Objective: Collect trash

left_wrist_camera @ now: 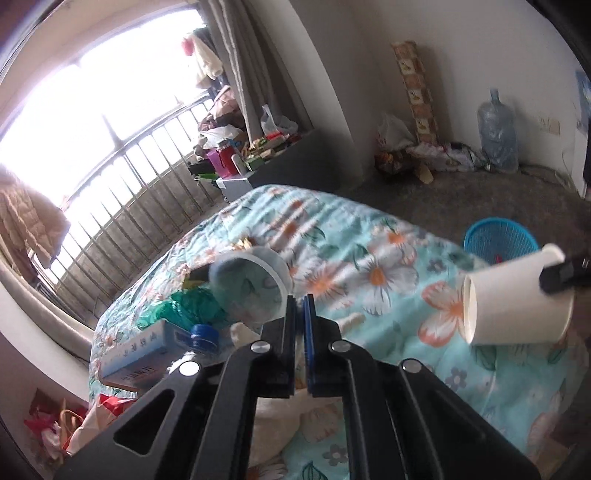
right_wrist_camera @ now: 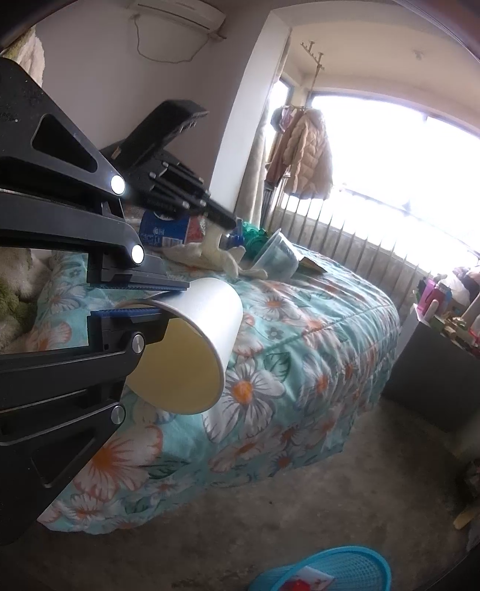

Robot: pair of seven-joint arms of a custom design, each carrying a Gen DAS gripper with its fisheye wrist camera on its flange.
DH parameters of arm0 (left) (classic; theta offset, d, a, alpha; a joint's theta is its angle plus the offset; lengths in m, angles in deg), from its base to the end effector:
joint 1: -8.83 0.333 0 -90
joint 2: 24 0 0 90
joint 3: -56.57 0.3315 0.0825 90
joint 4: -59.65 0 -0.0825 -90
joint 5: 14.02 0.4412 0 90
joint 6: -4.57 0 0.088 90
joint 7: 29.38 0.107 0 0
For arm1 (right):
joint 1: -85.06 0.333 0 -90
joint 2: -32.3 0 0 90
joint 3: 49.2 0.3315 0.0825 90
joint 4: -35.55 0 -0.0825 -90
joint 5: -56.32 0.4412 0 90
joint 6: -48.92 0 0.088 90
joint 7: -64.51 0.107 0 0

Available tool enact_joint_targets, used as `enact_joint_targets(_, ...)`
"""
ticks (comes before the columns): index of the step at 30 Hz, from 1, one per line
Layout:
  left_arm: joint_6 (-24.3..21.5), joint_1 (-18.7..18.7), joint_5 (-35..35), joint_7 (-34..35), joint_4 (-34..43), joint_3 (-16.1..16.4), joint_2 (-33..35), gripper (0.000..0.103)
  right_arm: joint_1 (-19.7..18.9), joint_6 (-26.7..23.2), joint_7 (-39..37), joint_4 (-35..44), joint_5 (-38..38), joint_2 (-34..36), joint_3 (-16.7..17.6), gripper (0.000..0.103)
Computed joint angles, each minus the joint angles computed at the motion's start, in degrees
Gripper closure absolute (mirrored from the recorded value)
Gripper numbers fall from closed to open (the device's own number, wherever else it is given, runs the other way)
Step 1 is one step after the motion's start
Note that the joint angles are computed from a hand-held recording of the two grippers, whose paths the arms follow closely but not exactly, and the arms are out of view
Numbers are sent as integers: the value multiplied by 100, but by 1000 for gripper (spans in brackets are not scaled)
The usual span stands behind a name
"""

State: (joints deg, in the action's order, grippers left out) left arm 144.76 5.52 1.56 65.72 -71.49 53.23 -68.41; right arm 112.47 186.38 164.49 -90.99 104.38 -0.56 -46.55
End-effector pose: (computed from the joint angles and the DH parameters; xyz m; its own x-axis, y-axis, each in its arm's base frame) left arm 0.3978 -0.0562 0.7414 -0.1299 -0.9183 -0.3741 -0.5618 0.3790 -0.7354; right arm 0.4038 0.2466 0.6959 0.1409 -0.5910 -0.7943 -0.9178 0.2229 -0.3286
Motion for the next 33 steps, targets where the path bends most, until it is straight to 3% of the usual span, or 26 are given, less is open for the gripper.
enact_joint_targets(3, 79, -96, -365, -146, 310, 221, 16, 100, 32, 36, -51, -29, 52, -14, -14, 97)
enact_joint_targets(10, -78, -824, -1775, -77, 868, 905, -130, 100, 51, 50, -77, -55, 107, -40, -30, 97)
enact_joint_targets(14, -272, -803, -2037, -106, 885, 895, -176, 100, 52, 61, -89, -65, 118, -51, -30, 97)
enact_joint_targets(17, -846, -506, -1884, -339, 770, 719, -100, 100, 54, 79, -92, -67, 119, -52, -22, 97)
enact_joint_targets(20, -1911, -455, -2187, -614, 850, 862, 177, 100, 49, 79, -74, -54, 77, -49, 1, 98)
enact_joint_targets(21, -2010, -399, -2266, -690, 820, 876, 191, 100, 44, 78, -64, -51, 56, -55, 9, 98)
enact_joint_targets(27, -1211, -399, -2264, -418, 732, 717, -122, 100, 105, 198, -159, -75, 109, -107, -21, 101)
enact_joint_targets(33, -658, -705, -2324, -155, 1001, 737, -70, 100, 104, 387, -237, -110, 65, -226, 2, 102)
